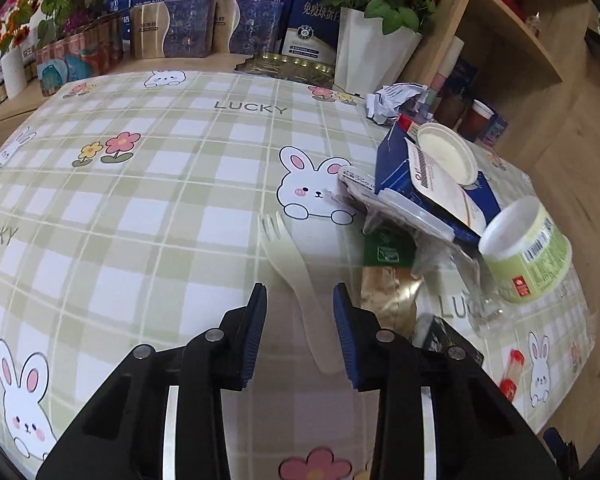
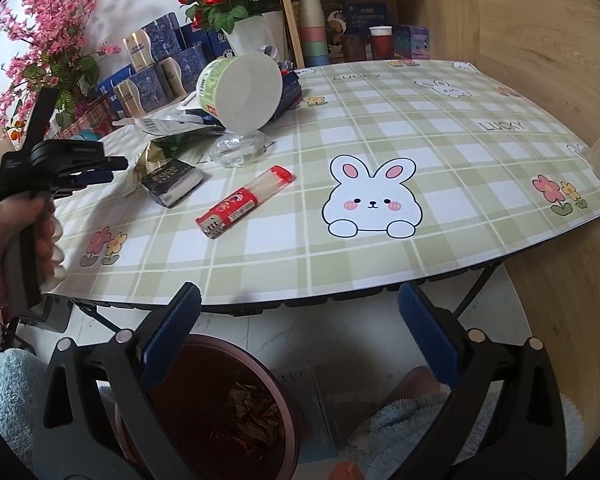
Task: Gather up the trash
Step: 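Grasp the white plastic fork with the left gripper, then grasp the black Face tissue pack with the right gripper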
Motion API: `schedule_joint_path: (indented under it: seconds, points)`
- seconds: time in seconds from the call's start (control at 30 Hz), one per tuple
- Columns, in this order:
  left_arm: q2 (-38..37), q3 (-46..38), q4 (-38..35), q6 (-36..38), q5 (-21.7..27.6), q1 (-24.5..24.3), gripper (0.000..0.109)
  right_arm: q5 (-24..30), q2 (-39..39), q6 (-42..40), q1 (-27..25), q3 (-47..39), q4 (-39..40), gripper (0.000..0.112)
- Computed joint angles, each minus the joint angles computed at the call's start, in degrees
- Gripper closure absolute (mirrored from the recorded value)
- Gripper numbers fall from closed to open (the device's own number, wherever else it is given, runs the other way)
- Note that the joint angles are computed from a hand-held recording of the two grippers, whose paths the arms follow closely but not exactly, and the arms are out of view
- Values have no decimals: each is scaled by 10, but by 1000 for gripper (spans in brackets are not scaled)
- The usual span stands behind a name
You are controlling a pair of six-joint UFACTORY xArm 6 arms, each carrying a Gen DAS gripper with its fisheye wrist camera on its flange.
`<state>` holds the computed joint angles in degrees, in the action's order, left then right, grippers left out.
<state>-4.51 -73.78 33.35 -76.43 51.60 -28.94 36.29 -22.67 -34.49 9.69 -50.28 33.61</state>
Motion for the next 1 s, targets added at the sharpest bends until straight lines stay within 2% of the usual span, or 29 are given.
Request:
schedule_joint_path:
  seconds: [0.1, 0.23, 0.53, 0.6, 0.63, 0.67, 0.7, 0.77, 0.87, 1.0]
  points:
    - [23, -25, -2, 15, 29, 1, 83, 2, 7, 5, -1, -5, -3, 15]
    - [24, -20, 11, 7, 23, 2, 84, 2, 9, 6, 0, -6, -4, 15]
    - [39, -35, 3, 52, 29, -1, 85, -8, 8, 4, 12, -3, -14, 15]
    - [43, -42, 8, 59, 39, -5, 90, -8, 7, 5, 15, -6, -17, 15]
    - [37, -34, 3, 55, 30, -3, 96, -9, 7, 4, 17, -8, -18, 15]
    - [34, -30, 1, 50, 27, -2, 97, -10, 9, 2, 20, -12, -18, 15]
    - [28, -26, -1, 47, 32, -3, 97, -10, 12, 0, 23, -17, -18, 15]
    - [3, 1, -18, 57, 10, 0, 97, -8, 22, -7, 32, -35, -17, 15]
    - [-27, 23, -6, 66, 2, -8, 97, -23, 43, -44, 58, -66, -16, 15]
    - [-84, 63, 5, 53, -4, -19, 97, 9, 103, -96, 93, -143, -18, 15]
